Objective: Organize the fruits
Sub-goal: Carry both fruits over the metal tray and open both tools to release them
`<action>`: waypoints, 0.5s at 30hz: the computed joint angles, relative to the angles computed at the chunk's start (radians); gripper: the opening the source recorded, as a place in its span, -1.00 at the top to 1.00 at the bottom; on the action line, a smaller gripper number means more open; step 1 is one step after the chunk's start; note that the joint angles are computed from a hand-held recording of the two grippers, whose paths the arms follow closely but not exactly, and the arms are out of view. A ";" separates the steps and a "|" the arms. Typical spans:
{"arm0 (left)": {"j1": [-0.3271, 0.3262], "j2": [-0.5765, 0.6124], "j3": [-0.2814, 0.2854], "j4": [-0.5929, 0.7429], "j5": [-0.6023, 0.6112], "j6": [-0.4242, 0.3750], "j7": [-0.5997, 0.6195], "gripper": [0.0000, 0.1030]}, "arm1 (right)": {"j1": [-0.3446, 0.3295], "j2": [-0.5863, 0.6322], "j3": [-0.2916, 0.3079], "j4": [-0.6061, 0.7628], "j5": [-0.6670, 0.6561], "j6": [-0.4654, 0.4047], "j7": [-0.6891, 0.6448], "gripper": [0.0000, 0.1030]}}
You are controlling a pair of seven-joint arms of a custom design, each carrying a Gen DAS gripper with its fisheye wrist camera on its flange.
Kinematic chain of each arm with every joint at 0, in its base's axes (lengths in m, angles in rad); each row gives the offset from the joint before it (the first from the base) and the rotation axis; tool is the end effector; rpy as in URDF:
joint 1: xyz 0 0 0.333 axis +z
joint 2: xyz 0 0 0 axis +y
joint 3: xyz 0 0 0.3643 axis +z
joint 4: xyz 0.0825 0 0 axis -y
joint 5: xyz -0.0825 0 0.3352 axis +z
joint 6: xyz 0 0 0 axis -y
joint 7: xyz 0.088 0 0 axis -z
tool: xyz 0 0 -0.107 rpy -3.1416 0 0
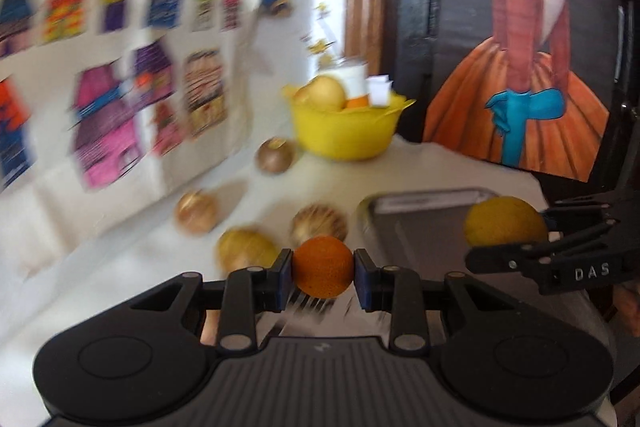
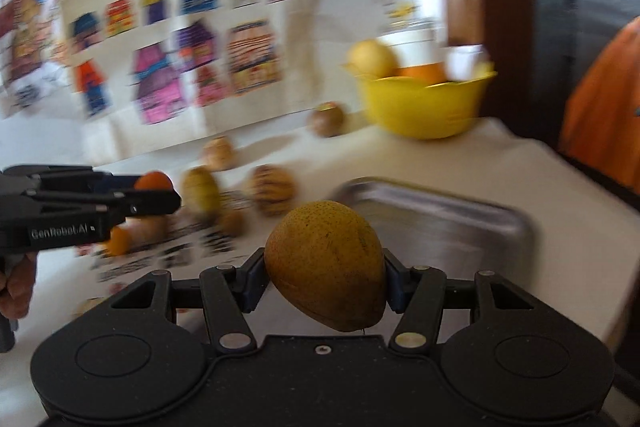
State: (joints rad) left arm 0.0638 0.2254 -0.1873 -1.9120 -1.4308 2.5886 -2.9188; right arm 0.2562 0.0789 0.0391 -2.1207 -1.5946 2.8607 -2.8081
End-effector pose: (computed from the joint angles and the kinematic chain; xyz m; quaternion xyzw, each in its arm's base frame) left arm 0.6043 -0.0470 0.4892 -0.3393 0.7949 -0.4677 0.1851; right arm 0.4938 0.2070 0.4836 -0.5727 0.6725 -0.3192 0.3432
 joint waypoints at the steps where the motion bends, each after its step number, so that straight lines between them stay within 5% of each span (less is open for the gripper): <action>1: -0.011 0.017 -0.009 0.021 -0.001 0.005 -0.001 0.32 | 0.000 -0.008 -0.003 -0.010 0.000 -0.027 0.004 -0.14; 9: -0.050 0.176 -0.078 0.200 0.094 -0.027 -0.154 0.32 | -0.018 0.011 -0.017 -0.007 -0.006 -0.170 -0.002 -0.14; 15: -0.059 0.263 -0.128 0.289 0.247 -0.045 -0.335 0.32 | -0.037 0.053 -0.034 0.016 -0.035 -0.180 0.001 -0.14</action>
